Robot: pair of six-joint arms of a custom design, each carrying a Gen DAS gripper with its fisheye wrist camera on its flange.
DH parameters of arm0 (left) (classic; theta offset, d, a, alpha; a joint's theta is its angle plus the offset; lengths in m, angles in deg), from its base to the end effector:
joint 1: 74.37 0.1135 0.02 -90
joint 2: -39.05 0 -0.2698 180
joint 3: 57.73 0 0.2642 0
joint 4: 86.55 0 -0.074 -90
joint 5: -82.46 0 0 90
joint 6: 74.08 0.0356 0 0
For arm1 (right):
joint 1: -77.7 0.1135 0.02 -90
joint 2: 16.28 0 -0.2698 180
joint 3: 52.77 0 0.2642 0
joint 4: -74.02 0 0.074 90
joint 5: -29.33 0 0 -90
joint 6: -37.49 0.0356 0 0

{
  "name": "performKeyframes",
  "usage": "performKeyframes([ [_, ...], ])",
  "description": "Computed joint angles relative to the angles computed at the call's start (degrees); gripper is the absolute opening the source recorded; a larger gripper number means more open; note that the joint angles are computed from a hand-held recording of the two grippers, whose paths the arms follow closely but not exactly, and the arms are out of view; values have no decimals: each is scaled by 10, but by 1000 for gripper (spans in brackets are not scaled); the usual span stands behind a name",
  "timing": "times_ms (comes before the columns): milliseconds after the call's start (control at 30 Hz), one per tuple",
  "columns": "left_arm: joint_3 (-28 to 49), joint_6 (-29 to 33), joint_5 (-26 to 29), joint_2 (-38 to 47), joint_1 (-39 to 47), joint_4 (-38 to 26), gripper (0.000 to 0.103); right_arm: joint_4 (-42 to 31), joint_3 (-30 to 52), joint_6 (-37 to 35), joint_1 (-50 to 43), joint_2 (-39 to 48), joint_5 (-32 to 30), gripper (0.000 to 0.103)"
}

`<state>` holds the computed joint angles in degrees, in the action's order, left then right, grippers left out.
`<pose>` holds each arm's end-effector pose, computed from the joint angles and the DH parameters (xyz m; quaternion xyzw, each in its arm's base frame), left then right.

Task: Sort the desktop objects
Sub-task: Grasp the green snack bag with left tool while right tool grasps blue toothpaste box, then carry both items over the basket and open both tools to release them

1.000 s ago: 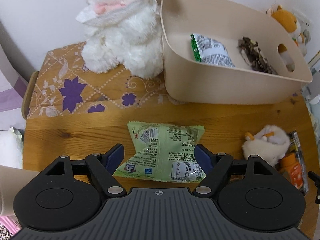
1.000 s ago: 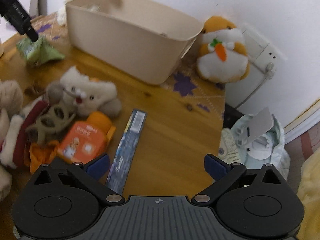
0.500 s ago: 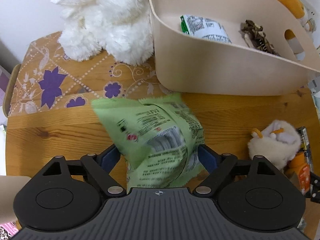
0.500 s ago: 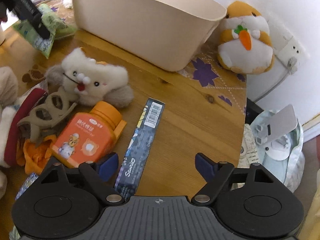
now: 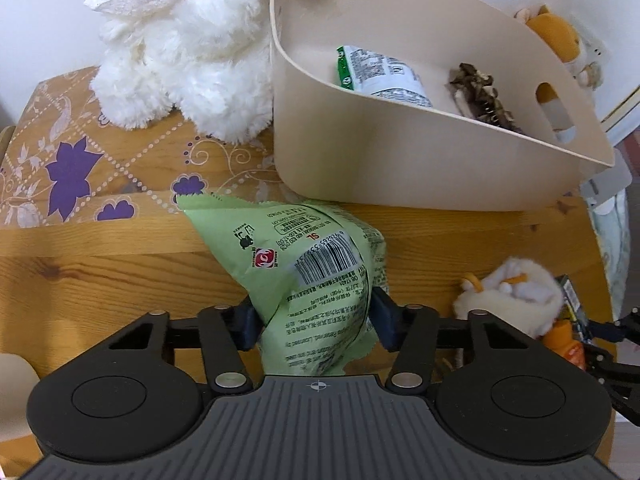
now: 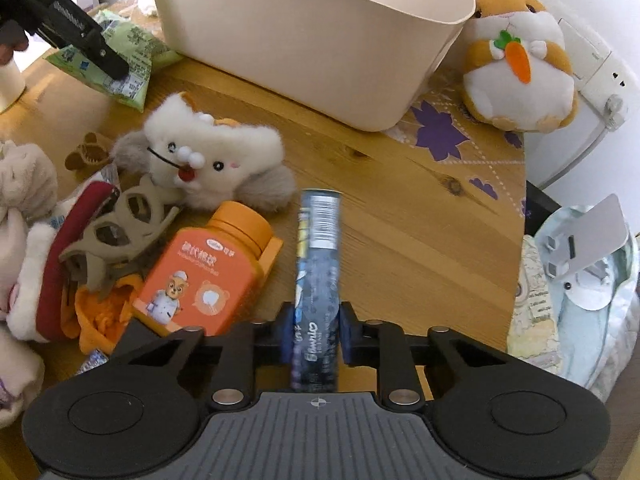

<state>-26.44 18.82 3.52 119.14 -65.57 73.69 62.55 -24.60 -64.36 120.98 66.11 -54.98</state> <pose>0.1863 0.0219 0.0791 -0.0324 0.9776 -0.0753 0.1938 0.1362 0.1234 0.0669 -0.4426 0.8704 0.0103 0.2156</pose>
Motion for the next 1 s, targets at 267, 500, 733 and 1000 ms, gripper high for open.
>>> performKeyframes([
  [267,-17,10,20,-95,22,-62,51,-36,-15,-9,-22,-89,-12,20],
  [500,-13,41,47,-213,57,-154,51,-87,-6,-35,-44,-193,-19,20],
  [733,10,50,75,-318,61,-249,51,-98,24,-33,-26,-232,-7,20],
  [1000,40,65,113,-418,82,-349,51,-94,74,-50,-19,-236,-24,20],
])
